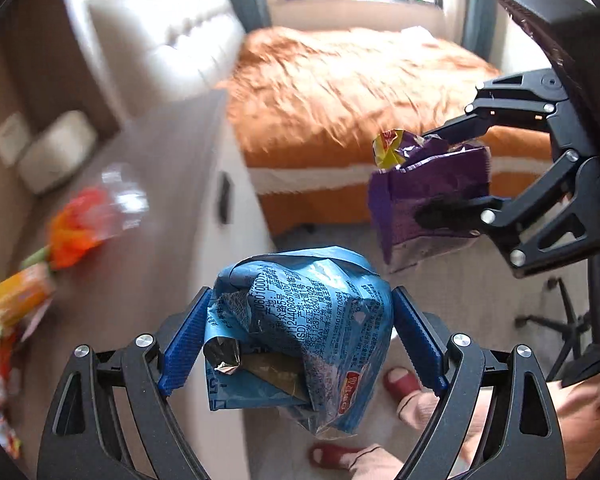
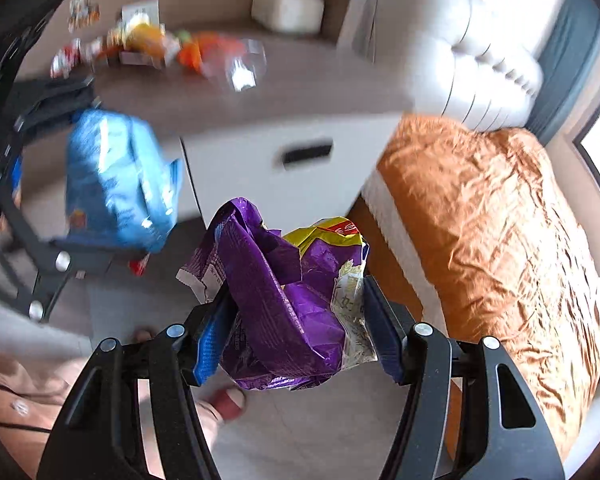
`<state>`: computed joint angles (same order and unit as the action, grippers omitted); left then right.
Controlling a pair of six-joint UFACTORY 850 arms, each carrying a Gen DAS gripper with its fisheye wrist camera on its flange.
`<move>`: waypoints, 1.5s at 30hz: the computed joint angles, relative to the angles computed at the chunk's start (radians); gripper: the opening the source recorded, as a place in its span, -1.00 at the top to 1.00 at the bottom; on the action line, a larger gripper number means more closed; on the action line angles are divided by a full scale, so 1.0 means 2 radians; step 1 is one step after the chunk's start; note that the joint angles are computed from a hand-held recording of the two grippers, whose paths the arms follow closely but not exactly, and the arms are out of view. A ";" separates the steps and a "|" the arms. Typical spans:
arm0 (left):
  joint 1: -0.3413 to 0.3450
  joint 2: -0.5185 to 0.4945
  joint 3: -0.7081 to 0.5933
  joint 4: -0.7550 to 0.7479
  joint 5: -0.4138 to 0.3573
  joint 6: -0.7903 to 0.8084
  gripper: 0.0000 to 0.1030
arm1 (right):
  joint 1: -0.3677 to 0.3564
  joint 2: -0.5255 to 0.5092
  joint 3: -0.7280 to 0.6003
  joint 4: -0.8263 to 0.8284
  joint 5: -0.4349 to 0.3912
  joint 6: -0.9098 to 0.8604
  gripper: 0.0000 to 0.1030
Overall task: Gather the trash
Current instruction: 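Carry both bags over the white bin and open both tools to drop them, then move both tools back up to the desk toward the remaining trash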
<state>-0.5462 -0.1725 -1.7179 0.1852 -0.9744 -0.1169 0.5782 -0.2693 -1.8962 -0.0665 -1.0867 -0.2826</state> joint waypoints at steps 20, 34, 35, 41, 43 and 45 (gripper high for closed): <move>0.016 -0.235 0.059 -0.148 0.171 0.276 -0.91 | -0.096 -0.078 0.275 0.097 0.226 -0.390 -0.91; 0.013 -0.246 0.072 -0.147 0.163 0.304 -0.91 | -0.084 -0.090 0.281 0.088 0.242 -0.427 -0.91; 0.015 -0.245 0.072 -0.148 0.163 0.306 -0.91 | -0.084 -0.087 0.281 0.088 0.241 -0.425 -0.91; 0.014 -0.219 0.066 -0.151 0.153 0.309 -0.91 | -0.080 -0.060 0.270 0.086 0.224 -0.412 -0.91; 0.013 -0.209 0.061 -0.150 0.147 0.303 -0.91 | -0.079 -0.048 0.262 0.081 0.215 -0.396 -0.91; 0.012 -0.195 0.054 -0.149 0.142 0.290 -0.91 | -0.079 -0.038 0.253 0.081 0.204 -0.380 -0.91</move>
<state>-0.5230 -0.5633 -1.6092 -0.1125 -0.6909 0.4628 0.4207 -0.3460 -1.3900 0.0949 -0.6785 -1.0436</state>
